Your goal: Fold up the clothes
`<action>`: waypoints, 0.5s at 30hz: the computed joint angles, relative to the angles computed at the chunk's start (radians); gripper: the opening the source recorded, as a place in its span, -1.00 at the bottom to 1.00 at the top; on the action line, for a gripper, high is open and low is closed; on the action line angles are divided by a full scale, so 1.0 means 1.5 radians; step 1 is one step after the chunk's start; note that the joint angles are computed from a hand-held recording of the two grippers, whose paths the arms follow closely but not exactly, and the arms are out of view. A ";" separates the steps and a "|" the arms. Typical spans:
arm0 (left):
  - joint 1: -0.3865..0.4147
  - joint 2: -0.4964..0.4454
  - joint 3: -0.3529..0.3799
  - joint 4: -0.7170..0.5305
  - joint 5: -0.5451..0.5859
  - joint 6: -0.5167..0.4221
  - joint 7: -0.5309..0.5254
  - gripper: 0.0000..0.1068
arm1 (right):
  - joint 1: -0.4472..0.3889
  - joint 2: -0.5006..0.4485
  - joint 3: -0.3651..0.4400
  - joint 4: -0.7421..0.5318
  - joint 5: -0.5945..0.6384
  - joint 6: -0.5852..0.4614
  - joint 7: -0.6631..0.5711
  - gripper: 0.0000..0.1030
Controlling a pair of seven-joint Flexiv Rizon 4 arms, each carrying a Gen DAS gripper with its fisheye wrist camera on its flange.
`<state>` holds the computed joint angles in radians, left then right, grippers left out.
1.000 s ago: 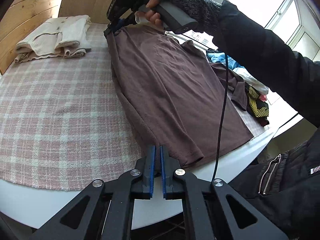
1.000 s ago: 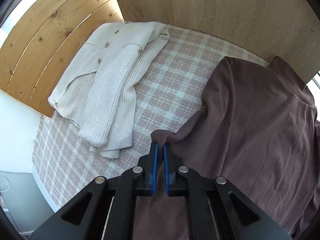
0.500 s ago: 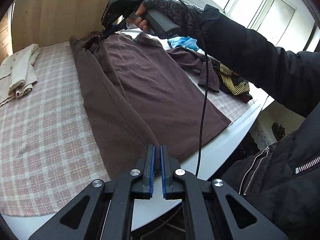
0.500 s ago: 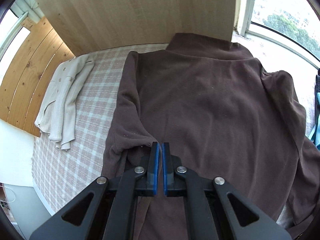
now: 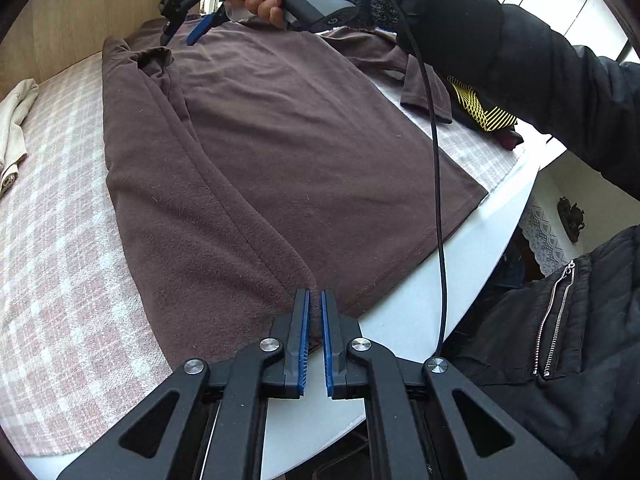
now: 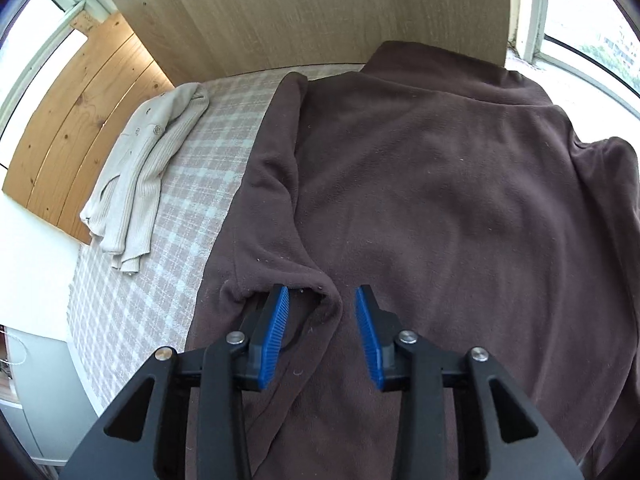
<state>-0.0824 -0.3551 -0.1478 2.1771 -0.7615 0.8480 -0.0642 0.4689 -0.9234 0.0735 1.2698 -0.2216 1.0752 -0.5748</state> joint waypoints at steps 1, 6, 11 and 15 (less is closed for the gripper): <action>-0.003 -0.003 0.003 -0.001 0.011 -0.001 -0.005 -0.87 | 0.001 -0.010 -0.001 -0.013 -0.005 -0.007 -0.005 -0.32; -0.006 -0.009 -0.002 0.010 0.025 0.008 -0.010 -0.74 | -0.013 -0.044 0.022 -0.061 0.017 -0.022 -0.032 -0.70; 0.021 0.045 0.028 0.028 0.024 -0.040 -0.023 -0.62 | -0.011 -0.043 0.021 -0.060 0.026 -0.015 -0.051 -0.87; 0.037 0.052 0.053 0.025 -0.006 -0.010 -0.061 -0.54 | -0.012 -0.036 0.020 -0.047 0.030 -0.005 -0.059 -0.89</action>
<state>-0.0274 -0.2778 -0.0685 2.2144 -0.7699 0.8326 -0.1553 0.4510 -0.9767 0.1034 1.1989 -0.1760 1.0680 -0.6630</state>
